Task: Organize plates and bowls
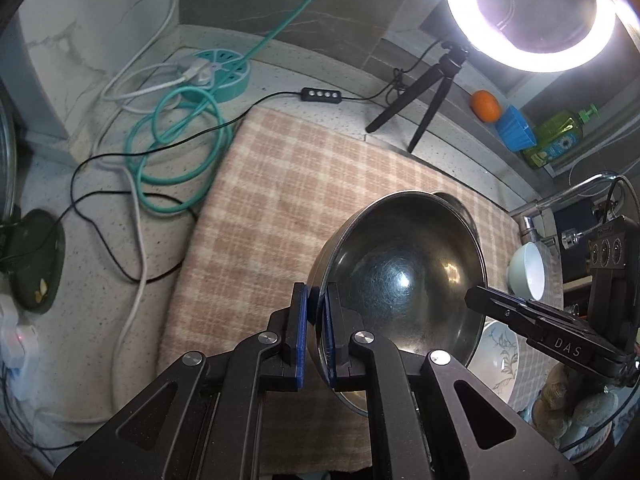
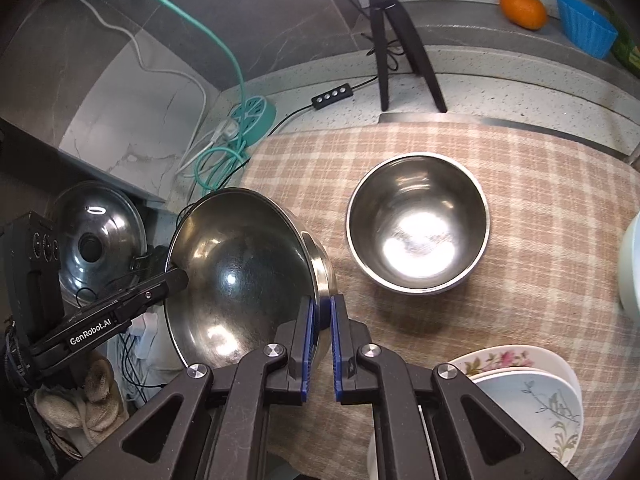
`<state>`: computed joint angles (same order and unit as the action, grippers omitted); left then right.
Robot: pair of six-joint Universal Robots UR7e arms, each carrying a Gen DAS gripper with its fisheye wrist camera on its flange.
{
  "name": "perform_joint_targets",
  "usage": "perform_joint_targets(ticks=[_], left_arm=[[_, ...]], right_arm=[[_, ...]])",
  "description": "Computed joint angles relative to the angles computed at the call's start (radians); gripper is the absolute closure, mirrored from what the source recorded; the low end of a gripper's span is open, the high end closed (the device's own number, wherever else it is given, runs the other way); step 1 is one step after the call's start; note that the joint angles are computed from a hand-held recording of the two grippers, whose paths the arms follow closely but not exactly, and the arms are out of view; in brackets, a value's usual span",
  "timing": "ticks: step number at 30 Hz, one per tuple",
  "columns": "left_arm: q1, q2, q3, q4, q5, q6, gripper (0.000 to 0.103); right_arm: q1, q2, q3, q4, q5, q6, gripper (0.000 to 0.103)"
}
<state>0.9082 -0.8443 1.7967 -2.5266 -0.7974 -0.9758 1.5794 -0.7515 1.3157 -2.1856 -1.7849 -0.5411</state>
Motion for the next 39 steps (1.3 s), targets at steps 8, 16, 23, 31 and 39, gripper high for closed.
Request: perform_joint_targets(ticks=[8,16,23,31,39], left_arm=[[0.007,-0.034,0.056,0.005,-0.005,-0.054,0.097],[0.022,-0.056,0.097,-0.001,-0.019,-0.081,0.097],[0.037,-0.07,0.12,0.001,-0.026,-0.098,0.096],[0.049,-0.075,0.127,0.005,-0.03,-0.108,0.096],[0.056,-0.071,0.124,-0.004,-0.028,-0.108,0.096]], right_arm=[[0.008,0.023,0.017,-0.003,-0.011,0.008,0.095],[0.014,0.048,0.024,-0.002,-0.03,0.011,0.096],[0.015,0.068,0.026,0.003,-0.045,0.017,0.095],[0.02,0.089,0.014,0.02,-0.059,0.022,0.095],[0.022,0.092,0.011,0.021,-0.061,0.021,0.095]])
